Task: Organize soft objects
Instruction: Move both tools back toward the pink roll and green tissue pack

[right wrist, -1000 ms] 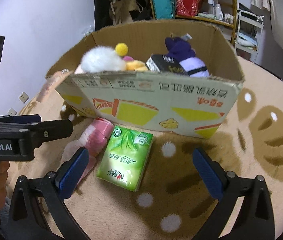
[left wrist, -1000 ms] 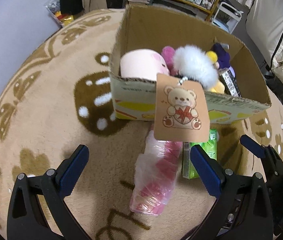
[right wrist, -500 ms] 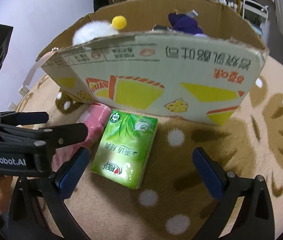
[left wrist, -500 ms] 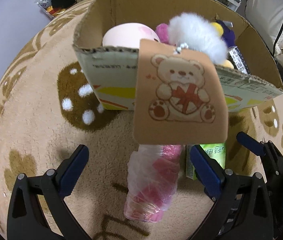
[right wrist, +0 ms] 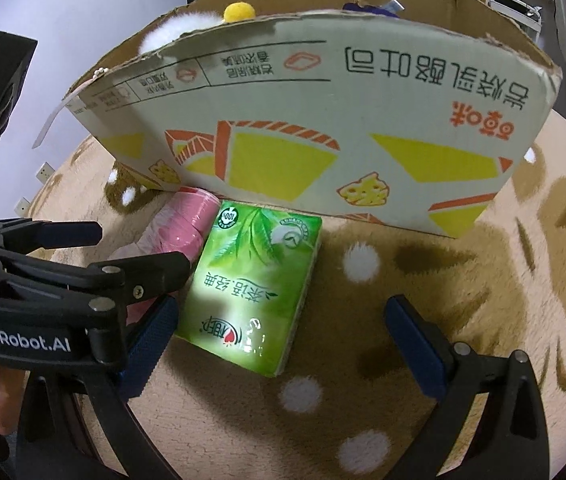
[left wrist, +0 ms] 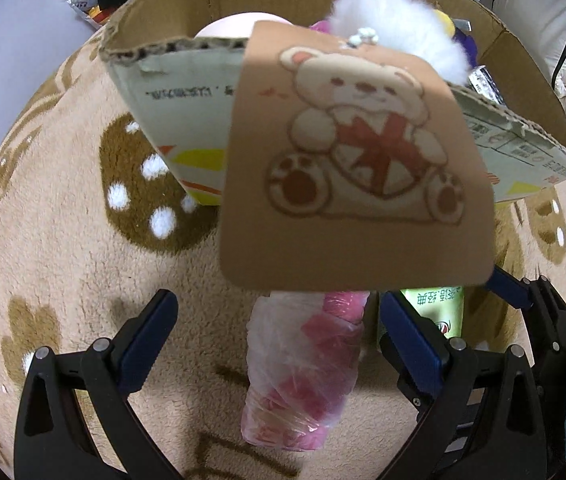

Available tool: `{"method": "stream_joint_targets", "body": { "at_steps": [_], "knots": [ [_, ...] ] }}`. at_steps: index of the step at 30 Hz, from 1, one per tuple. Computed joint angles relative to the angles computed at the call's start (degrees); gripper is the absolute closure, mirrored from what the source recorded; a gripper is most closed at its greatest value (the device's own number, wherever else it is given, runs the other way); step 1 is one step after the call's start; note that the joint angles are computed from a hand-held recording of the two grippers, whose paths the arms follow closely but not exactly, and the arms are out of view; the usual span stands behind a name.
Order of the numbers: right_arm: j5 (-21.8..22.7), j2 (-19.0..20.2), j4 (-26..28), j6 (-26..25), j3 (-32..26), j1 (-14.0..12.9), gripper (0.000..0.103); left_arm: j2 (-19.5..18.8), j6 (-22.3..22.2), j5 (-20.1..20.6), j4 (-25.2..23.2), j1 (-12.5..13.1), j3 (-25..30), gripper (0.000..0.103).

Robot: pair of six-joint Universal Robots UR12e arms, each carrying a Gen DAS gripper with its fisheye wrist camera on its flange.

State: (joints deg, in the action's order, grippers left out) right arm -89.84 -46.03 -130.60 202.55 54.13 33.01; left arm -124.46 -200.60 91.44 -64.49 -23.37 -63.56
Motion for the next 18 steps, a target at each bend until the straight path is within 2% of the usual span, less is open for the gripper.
{"method": "stream_joint_targets", "body": {
  "at_steps": [18],
  "knots": [
    [-0.5,-0.4,0.5,-1.1,0.6,0.1,0.000,-0.5,-0.1,0.5,-0.8,0.3,0.1,0.003]
  ]
}}
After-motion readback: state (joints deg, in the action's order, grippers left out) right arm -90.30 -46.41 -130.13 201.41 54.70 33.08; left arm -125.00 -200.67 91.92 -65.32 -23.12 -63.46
